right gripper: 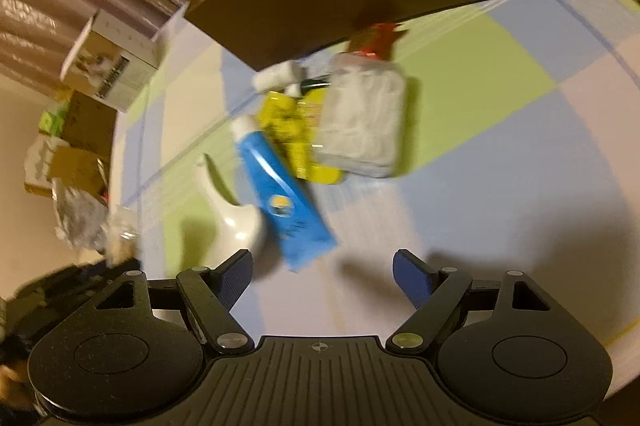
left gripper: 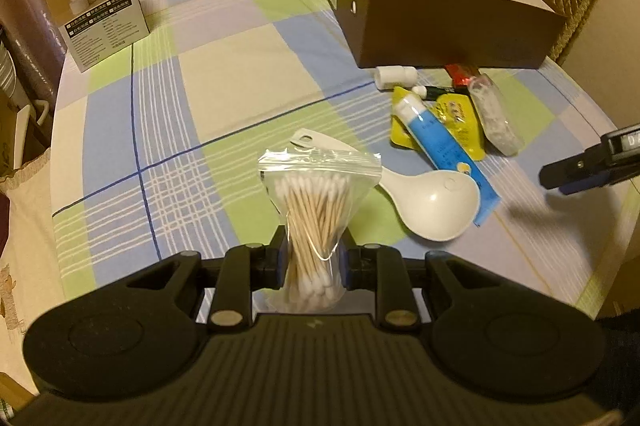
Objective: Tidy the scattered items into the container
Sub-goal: 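Grasp the cotton swab bag with the left tool while the right tool grasps the white ladle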
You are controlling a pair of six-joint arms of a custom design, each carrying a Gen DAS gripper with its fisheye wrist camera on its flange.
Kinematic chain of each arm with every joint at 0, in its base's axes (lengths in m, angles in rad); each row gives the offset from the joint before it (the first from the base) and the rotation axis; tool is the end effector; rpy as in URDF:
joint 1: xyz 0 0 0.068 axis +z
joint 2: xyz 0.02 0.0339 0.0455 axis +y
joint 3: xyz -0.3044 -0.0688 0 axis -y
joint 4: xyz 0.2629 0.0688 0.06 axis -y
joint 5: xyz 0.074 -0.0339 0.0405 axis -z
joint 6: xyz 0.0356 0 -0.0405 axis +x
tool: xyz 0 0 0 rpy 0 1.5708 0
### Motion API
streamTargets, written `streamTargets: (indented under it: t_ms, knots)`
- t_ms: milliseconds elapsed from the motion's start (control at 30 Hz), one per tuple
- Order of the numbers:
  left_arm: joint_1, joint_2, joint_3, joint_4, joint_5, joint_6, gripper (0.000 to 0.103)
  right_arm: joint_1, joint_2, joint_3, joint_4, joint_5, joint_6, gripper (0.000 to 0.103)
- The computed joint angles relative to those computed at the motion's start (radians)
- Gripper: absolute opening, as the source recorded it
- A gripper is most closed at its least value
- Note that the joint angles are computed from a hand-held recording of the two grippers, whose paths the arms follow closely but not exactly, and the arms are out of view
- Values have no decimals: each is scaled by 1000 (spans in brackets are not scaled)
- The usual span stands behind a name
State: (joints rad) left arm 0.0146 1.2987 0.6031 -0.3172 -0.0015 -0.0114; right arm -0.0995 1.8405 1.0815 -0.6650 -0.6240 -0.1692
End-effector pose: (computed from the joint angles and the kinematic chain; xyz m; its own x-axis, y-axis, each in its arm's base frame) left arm 0.2365 0.0035 0.1913 -0.8480 -0.0238 -0.5295 -0.0251 0.9997 -0.0048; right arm 0.3485 -0.0139 0.1677 -0.9696 -0.0406 -0.2415 -0.1701 0.8209 0.5451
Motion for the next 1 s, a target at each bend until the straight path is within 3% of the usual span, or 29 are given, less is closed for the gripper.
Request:
streamTargets:
  t_ms: [33,67,167,333,567,633,667,833,867,1000]
  knots:
    - [8,5,0,4,3,6,20,13,3,-8,15,-20,41,65]
    - [19,8,0,6,9,14,20,21,13,-11,21,-43,80,46]
    - [47,28,1,25,34,28,20,40,46,-26,47,-106,217,46]
    - [86,63,12,33,54,59,21,71,48,-75,194,-149,381,46]
    - [122,148,51,51,72,88,21,99,106,-67,235,-129,467,46]
    - [125,172,65,57,70,94,21,105,121,-66,243,-127,473,40]
    - [125,182,71,58,68,95,21,104,129,-64,241,-133,471,32]
    - [115,207,95,53,59,96,21,108,161,-56,244,-143,471,28]
    - [111,206,96,51,58,96,21,109,165,-54,242,-146,468,14]
    - [93,200,96,39,50,86,21,104,173,-44,214,-142,443,7]
